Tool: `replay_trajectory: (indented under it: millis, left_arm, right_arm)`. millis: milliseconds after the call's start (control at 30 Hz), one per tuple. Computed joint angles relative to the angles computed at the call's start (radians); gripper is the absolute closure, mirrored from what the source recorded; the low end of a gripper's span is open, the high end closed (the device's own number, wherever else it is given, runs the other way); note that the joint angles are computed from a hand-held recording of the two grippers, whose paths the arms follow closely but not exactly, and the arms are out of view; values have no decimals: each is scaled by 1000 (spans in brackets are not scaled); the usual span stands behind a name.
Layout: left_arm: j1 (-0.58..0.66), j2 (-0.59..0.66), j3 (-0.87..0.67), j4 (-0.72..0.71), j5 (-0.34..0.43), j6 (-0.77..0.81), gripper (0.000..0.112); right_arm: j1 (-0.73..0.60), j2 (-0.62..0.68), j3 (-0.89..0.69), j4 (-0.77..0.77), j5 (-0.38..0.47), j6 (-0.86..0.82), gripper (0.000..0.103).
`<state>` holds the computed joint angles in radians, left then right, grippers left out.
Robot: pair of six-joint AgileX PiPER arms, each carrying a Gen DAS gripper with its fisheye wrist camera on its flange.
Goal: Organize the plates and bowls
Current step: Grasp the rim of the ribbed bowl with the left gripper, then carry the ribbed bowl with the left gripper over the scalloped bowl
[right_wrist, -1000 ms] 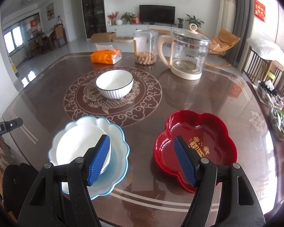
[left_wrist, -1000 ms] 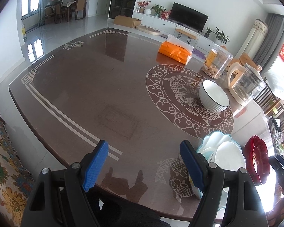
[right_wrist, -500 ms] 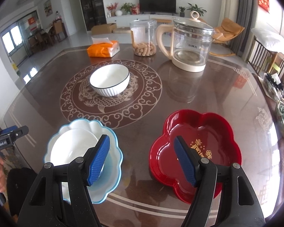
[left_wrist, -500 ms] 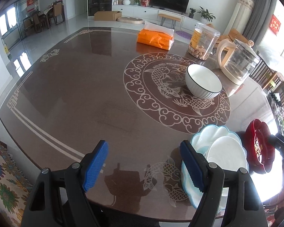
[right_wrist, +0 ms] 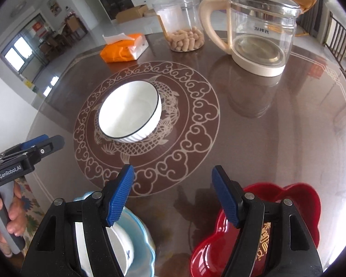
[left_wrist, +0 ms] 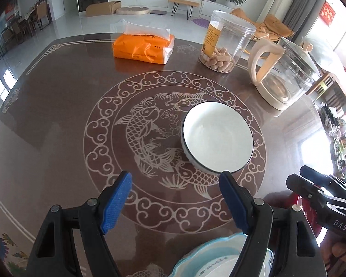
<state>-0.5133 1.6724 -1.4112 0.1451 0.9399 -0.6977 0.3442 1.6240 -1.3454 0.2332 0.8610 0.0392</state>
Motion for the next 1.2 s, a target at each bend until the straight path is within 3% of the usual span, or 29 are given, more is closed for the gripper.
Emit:
replay_trajectory:
  millis: [200,300,367,433,567,633,700,800,933,1200]
  left_arm:
    - [32,160,-120,-39,-12,-8,39]
    - [63,206,-143,-88,-19,12,51]
    - [87,223,-137,-130,-39,31,68]
    - [110,234,-125,-186,-64,61,81]
    - [125,234,-102,-258,-120,134,99]
    - [107,237,-110,-216,-122,116,100]
    - [98,237,-115,-199,-119,111,101]
    - [92,194,-80,-199,-130,103,101]
    - [47,62,-20,-153,-112,83,101]
    - [-209,-263,110,61,35,-169,99]
  right_arm:
    - [-2,196,-206,30,19,-3,30]
    - [7,284,-288,16,50,12,30]
    - [14,331,-330,6,64,27,32]
    - [16,368,-362,3,75,34,43]
    - [15,413,-397,7,88,37,52]
    - [1,422,-395,70,83,-7,64]
    - [-2,430,-404,109,92,-24,85]
    - [25,406,-389,36,82,25,89]
    - [7,300,-308,105,75,-23,89]
    - [53,-43,-106,118,145,-6,89]
